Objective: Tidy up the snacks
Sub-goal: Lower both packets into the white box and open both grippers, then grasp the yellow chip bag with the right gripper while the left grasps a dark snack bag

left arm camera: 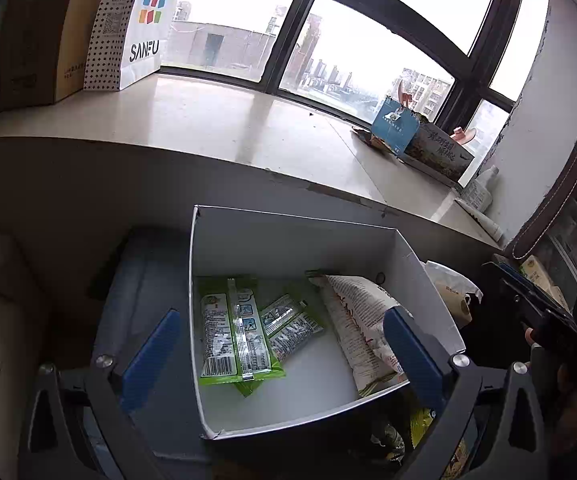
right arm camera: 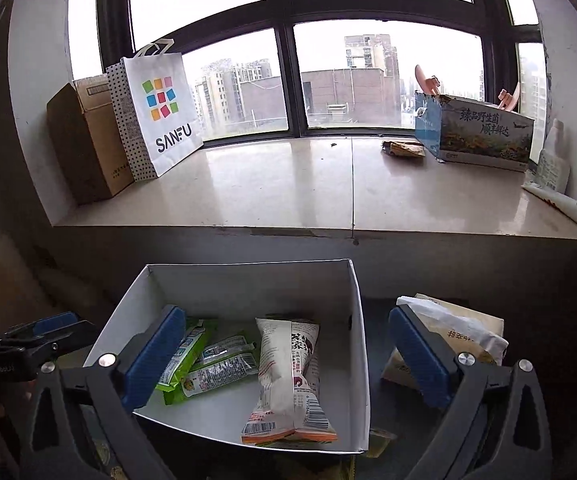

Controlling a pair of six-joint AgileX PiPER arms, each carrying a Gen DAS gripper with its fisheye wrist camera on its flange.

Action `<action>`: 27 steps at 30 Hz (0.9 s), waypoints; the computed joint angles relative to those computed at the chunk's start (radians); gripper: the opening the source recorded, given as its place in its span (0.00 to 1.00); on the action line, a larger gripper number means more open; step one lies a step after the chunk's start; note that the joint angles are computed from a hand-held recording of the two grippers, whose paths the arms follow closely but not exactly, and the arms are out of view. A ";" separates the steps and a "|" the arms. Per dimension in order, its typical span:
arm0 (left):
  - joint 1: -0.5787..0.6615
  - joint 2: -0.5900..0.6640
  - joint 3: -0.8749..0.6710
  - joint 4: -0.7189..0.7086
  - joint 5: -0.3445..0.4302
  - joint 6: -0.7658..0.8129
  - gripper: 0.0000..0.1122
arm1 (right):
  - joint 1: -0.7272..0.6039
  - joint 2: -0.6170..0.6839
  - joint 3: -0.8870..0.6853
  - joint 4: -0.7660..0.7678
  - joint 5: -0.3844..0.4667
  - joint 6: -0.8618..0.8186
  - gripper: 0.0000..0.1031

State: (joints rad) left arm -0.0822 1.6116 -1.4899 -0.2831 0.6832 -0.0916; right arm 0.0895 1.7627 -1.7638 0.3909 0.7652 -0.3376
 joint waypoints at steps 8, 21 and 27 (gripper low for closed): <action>-0.040 -0.249 0.171 0.098 -0.017 0.010 0.92 | -0.014 -0.218 0.248 0.182 -0.049 -0.207 1.00; -0.153 -0.766 0.564 0.207 0.042 -0.088 0.92 | -0.373 -0.791 0.834 0.555 0.197 -0.669 1.00; -0.271 -0.912 0.712 0.263 0.074 -0.219 0.92 | -0.676 -0.932 1.010 0.584 0.409 -0.813 1.00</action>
